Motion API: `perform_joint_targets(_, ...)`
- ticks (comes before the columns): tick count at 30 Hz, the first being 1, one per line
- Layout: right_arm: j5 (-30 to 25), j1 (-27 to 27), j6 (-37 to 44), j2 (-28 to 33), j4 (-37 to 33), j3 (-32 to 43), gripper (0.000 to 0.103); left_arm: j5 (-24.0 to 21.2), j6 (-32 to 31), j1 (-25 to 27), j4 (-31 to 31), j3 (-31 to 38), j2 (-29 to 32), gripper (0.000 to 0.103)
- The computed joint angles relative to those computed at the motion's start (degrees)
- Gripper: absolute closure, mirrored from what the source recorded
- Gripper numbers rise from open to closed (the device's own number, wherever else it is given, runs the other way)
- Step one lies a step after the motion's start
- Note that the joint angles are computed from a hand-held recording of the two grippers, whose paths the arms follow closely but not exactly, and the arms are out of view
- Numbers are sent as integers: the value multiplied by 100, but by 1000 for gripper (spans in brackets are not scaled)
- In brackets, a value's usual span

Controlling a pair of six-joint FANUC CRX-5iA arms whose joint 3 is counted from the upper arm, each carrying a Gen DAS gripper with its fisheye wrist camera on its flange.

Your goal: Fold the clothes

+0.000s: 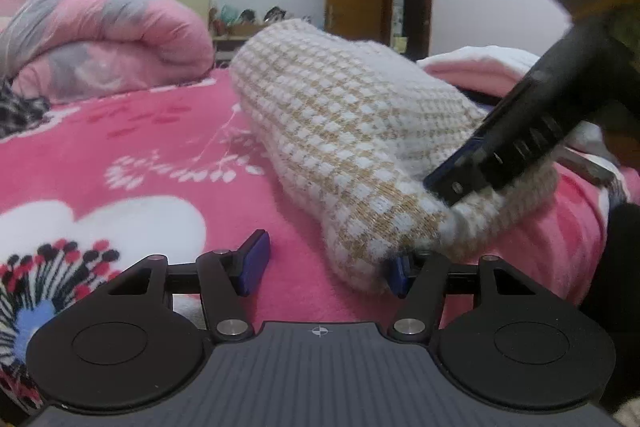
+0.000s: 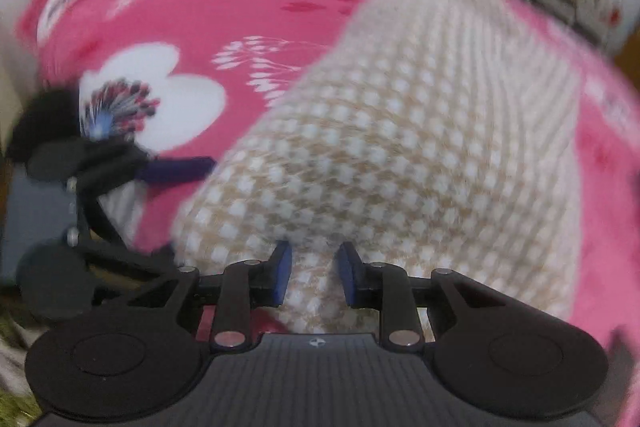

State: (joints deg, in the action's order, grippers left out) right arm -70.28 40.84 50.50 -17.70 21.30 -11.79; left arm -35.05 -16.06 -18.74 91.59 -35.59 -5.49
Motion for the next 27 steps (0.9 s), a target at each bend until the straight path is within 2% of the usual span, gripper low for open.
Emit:
perform_joint_targets(3, -55, -94, 174, 94, -140, 135, 76, -1023, 629, 700, -747, 195, 106, 43)
perform_joint_targets(6, 2, -114, 191, 77, -171, 113, 76, -1819, 1176, 1188, -883, 290, 143, 42)
perform_joint_targets(8, 139, -173, 114, -41, -234, 12, 76, -1849, 1272, 1118, -463, 249, 105, 37)
perform_joint_targets(10, 248, -129, -38, -163, -140, -148, 75, -1658, 1278, 879, -172, 313, 119, 37)
perform_joint_targets(14, 391, -46, -425, -310, 5, -338, 76, -1117, 812, 443, -220, 385, 213, 34)
perform_joint_targets(18, 67, -110, -393, -338, -226, -101, 75, -1366, 915, 621, -457, 490, 313, 34)
perform_joint_targets(21, -304, 16, -111, -181, 144, 268, 75, -1474, 873, 716, -596, 536, 389, 34)
perform_joint_targets(24, -128, 13, 328, 56, 705, 582, 75, -1602, 916, 783, -738, 598, 433, 33)
perform_joint_targets(27, -155, -269, 1021, 606, 844, 1066, 75, -1775, 949, 853, -802, 647, 514, 33)
